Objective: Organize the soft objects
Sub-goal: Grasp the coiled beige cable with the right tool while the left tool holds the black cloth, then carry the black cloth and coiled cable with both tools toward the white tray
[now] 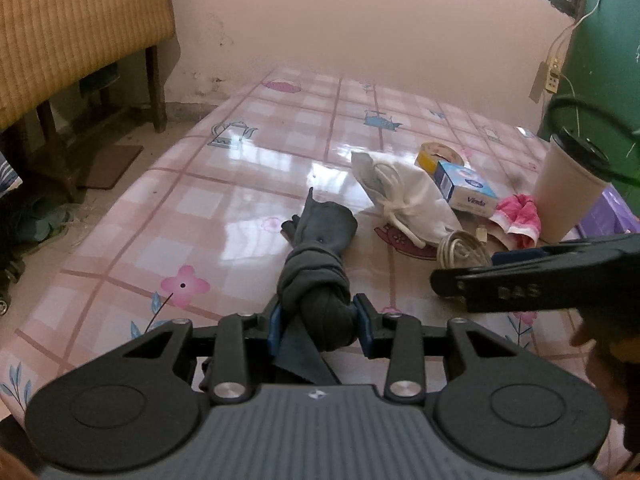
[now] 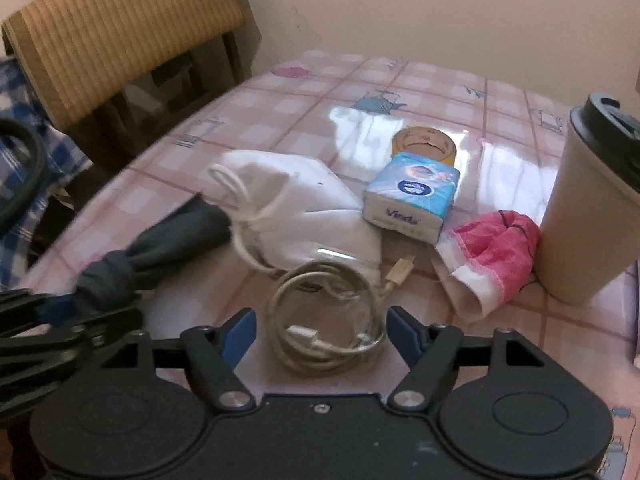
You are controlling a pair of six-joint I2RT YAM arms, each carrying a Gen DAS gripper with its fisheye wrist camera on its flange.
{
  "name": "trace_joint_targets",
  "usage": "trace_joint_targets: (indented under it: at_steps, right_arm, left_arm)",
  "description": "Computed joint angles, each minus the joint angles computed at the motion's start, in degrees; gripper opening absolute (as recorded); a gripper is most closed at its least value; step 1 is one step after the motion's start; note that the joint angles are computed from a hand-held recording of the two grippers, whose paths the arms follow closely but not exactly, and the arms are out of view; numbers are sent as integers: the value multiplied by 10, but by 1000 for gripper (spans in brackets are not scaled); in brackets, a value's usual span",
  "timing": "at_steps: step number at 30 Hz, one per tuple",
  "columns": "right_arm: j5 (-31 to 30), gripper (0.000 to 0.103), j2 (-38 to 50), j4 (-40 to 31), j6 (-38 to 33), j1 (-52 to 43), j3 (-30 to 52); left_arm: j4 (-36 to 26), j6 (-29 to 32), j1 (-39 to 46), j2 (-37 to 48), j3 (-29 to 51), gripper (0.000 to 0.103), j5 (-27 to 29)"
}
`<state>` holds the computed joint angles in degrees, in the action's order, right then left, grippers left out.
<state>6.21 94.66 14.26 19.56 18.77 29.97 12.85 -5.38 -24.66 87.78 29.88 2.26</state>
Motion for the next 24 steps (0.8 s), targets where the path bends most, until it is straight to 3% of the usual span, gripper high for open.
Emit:
trace_joint_targets:
  at_steps: [1, 2, 3, 5, 10, 14, 20, 24]
  right_arm:
    - [-13, 88, 6, 11, -3, -7, -2]
    - [-30, 82, 4, 37, -8, -14, -14]
    - [-40, 82, 1, 43, -6, -18, -18]
    - [-35, 81, -20, 43, -2, -13, -33]
    - [-16, 80, -114, 1, 6, 4, -71]
    - [-4, 80, -243, -63, 22, 5, -118]
    - [42, 80, -457, -213, 41, 22, -161]
    - [62, 80, -544, -294, 56, 29, -167]
  left_arm:
    - [1, -1, -2, -1, 0, 39, -2]
    - [3, -2, -3, -4, -2, 39, -3]
    - [3, -4, -3, -9, -5, 38, -5]
    - [0, -10, -6, -16, -4, 38, -10]
    - [-23, -25, -16, -48, 0, 38, -19]
    - [-47, -35, -39, -75, 5, 38, -37]
    - [-84, -55, -64, -131, 8, 37, -60]
    - [-100, -59, -81, -162, 12, 37, -74]
